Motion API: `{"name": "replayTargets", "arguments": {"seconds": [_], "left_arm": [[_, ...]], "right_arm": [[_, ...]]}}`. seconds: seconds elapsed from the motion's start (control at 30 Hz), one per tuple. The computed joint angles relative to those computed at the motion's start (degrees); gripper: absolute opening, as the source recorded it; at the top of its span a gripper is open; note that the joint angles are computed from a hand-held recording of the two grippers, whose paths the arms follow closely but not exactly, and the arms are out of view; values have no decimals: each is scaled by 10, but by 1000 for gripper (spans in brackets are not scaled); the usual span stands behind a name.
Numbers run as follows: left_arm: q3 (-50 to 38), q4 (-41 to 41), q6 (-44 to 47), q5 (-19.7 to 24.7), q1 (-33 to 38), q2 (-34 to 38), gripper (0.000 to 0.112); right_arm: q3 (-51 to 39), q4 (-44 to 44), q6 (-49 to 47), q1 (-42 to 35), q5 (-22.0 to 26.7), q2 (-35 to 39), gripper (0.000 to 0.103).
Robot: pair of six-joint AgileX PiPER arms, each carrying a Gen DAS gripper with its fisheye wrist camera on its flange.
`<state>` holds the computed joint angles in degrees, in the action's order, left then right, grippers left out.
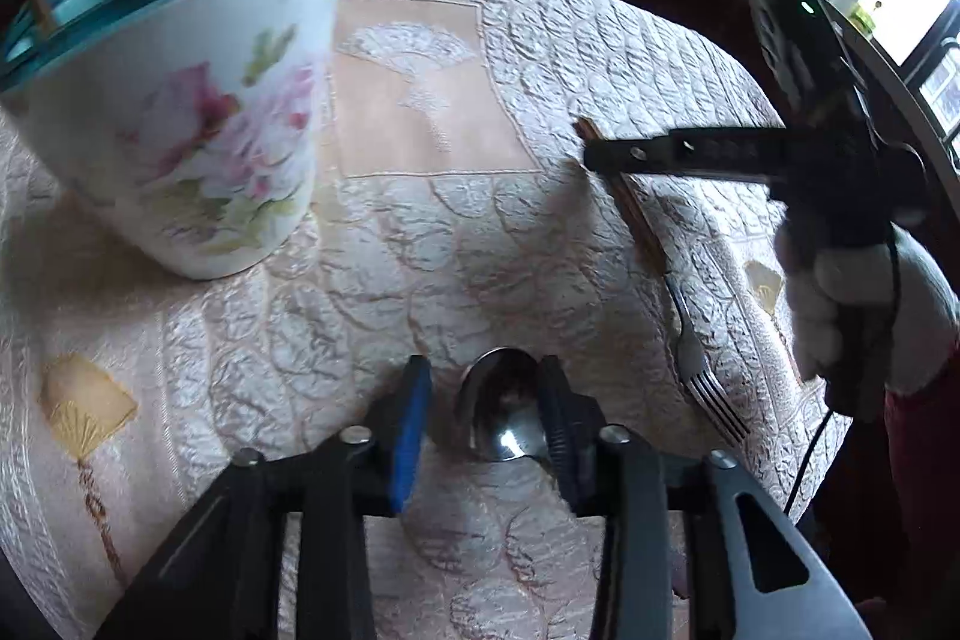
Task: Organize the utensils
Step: 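Grasp the metal spoon with the left tool while the right tool grasps the fork, then carry the spoon and fork over the cup and lower them inside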
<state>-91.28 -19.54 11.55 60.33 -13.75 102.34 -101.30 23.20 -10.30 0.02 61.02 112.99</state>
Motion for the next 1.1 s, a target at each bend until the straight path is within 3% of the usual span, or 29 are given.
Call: {"name": "replayTargets", "arguments": {"seconds": [0.03, 0.1, 0.23, 0.47, 0.77, 0.97, 1.1], "left_arm": [[-10, 11, -6, -1, -9, 10, 20], [-8, 19, -4, -9, -15, 12, 14], [-6, 21, -7, -10, -13, 0, 5], [13, 28, -36, -13, 9, -59, 3], [-21, 41, -44, 7, 60, -138, 3], [-63, 35, -41, 24, 103, -160, 3], [-123, 35, -44, 43, 135, -150, 3]], "right_arm": [[-6, 1, 0, 3, -6, 6, 27], [-29, -5, 0, 11, 1, 20, 14], [-38, 3, -8, 22, 1, 19, 14], [35, 59, -56, -5, -16, -82, 12], [77, 111, -113, -55, 18, -213, 11], [55, 124, -112, -64, 44, -255, 11], [-20, 128, -95, -59, 75, -248, 11]]}}
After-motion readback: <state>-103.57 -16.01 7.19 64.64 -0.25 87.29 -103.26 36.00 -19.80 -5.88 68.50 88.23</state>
